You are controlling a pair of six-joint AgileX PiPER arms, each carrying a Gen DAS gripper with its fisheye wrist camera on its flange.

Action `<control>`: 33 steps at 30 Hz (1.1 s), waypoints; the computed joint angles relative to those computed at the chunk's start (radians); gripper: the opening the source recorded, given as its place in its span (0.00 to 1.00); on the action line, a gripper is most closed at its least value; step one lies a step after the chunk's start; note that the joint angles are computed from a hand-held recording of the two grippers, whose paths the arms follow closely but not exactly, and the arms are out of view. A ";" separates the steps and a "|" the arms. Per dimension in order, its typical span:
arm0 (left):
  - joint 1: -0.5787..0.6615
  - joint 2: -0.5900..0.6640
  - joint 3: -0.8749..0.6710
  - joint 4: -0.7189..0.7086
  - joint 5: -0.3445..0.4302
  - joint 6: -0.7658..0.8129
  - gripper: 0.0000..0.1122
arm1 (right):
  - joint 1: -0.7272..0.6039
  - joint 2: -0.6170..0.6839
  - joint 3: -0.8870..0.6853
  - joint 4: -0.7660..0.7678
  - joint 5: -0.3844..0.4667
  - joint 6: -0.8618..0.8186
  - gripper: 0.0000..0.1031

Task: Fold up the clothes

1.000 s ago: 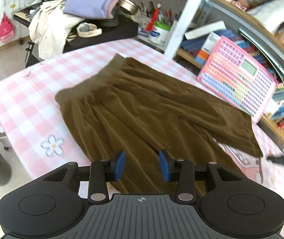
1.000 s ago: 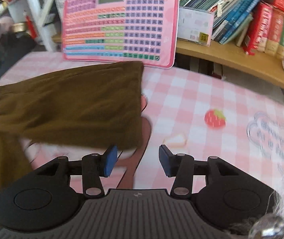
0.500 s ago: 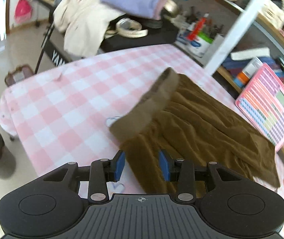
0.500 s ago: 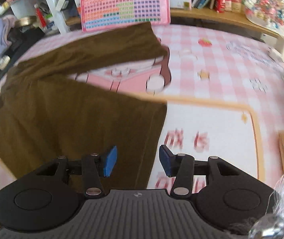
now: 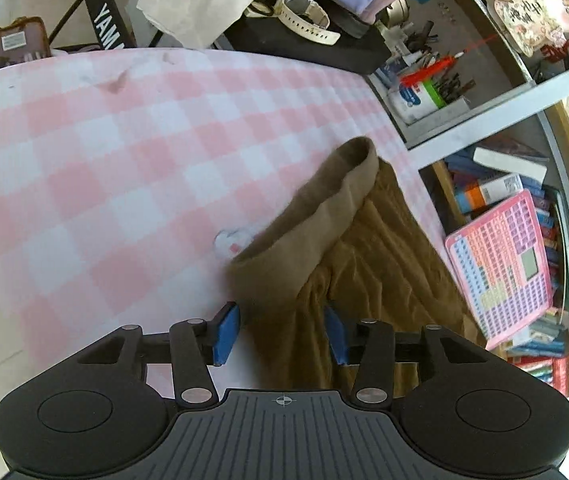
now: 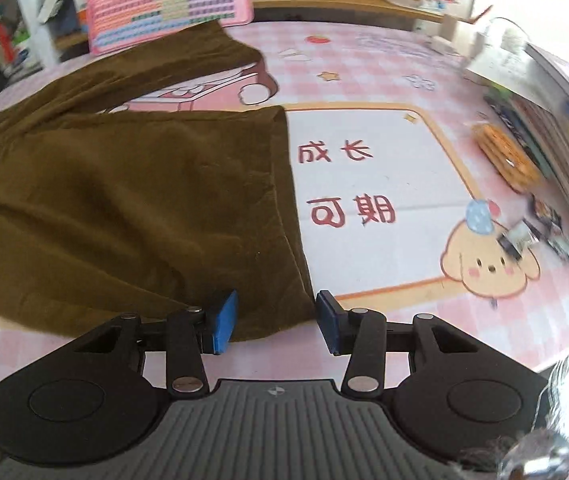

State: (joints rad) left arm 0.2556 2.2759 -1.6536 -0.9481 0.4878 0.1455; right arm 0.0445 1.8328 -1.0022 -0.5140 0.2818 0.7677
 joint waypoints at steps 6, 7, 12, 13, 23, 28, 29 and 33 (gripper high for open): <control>-0.010 -0.055 0.067 -0.041 -0.089 0.179 0.10 | -0.012 0.021 -0.032 -0.008 0.008 0.002 0.33; -0.009 -0.063 0.082 -0.021 -0.094 0.171 0.10 | -0.017 0.033 -0.047 -0.013 0.008 0.004 0.33; 0.009 -0.077 0.136 -0.038 -0.072 0.189 0.11 | -0.047 0.095 -0.130 0.011 0.007 -0.041 0.31; 0.010 -0.079 0.141 -0.046 -0.067 0.199 0.11 | -0.052 0.107 -0.145 0.015 0.005 -0.052 0.30; -0.017 -0.066 0.115 -0.006 -0.018 0.218 0.11 | -0.104 0.230 -0.342 0.055 0.052 -0.141 0.29; 0.008 -0.074 0.125 -0.029 -0.026 0.270 0.11 | -0.087 0.191 -0.296 0.042 0.077 -0.105 0.28; 0.014 -0.075 0.124 -0.025 -0.029 0.270 0.11 | -0.084 0.169 -0.259 0.071 0.056 -0.128 0.28; 0.017 -0.058 0.092 0.006 -0.005 0.265 0.11 | -0.063 0.120 -0.165 -0.013 0.006 -0.030 0.28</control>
State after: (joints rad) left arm 0.2731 2.2183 -1.5615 -0.9424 0.4827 0.4108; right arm -0.0187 1.9525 -1.1675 -0.5271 0.2882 0.7379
